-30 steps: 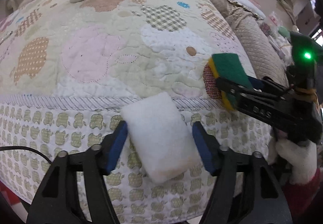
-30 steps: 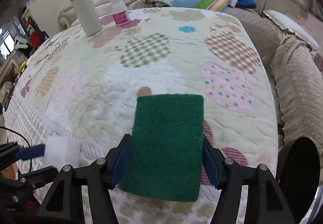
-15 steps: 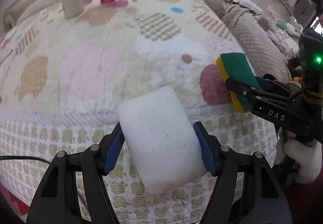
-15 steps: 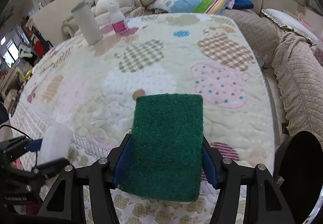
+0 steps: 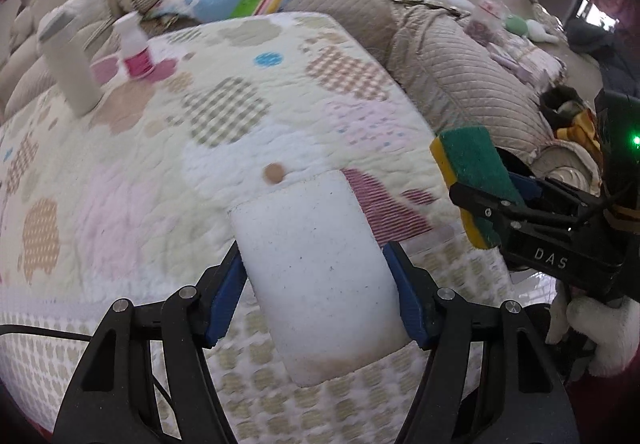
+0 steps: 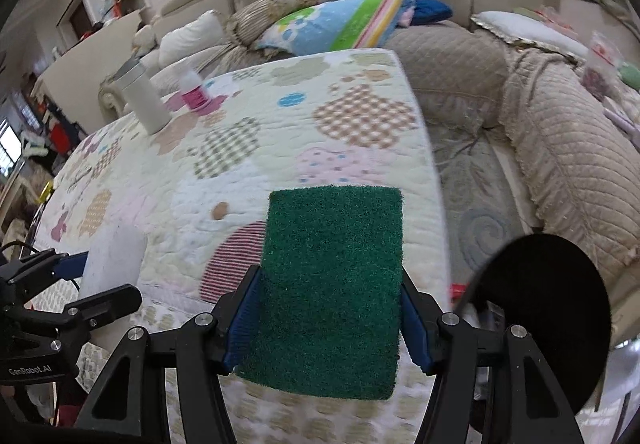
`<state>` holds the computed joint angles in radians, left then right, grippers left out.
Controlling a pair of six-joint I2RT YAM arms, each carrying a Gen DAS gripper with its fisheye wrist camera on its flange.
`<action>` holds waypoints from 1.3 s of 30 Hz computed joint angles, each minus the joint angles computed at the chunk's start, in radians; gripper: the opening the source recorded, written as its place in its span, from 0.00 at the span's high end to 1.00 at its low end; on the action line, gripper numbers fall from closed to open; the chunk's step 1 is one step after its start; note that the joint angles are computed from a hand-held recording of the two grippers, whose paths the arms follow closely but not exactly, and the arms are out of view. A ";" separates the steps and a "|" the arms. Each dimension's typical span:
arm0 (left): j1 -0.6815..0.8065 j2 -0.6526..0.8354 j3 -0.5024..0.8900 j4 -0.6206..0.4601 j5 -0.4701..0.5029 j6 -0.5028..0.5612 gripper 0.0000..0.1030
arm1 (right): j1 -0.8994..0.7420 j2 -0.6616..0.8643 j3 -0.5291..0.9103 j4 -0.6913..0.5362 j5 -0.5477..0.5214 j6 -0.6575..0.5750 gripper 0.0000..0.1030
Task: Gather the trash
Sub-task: 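Carry foam block and green sponge over the black bin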
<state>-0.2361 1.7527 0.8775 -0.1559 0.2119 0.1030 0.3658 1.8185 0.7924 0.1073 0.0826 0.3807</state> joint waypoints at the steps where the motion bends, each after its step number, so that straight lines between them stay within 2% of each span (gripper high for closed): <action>1: -0.015 0.003 0.008 0.000 -0.005 -0.003 0.35 | -0.011 -0.017 -0.019 0.002 0.002 0.001 0.41; 11: -0.173 0.062 0.101 -0.009 -0.060 -0.033 0.35 | -0.155 -0.149 -0.168 0.017 -0.007 -0.011 0.41; 22: -0.306 0.159 0.227 -0.028 -0.112 -0.068 0.35 | -0.331 -0.229 -0.276 0.038 -0.055 -0.047 0.41; 39: -0.412 0.314 0.409 -0.071 -0.134 -0.109 0.35 | -0.504 -0.196 -0.329 0.099 -0.129 -0.091 0.41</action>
<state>-0.6485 2.0663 1.2869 -0.2272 0.0784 -0.0064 -0.1379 1.6227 0.4635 0.2059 -0.0464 0.2898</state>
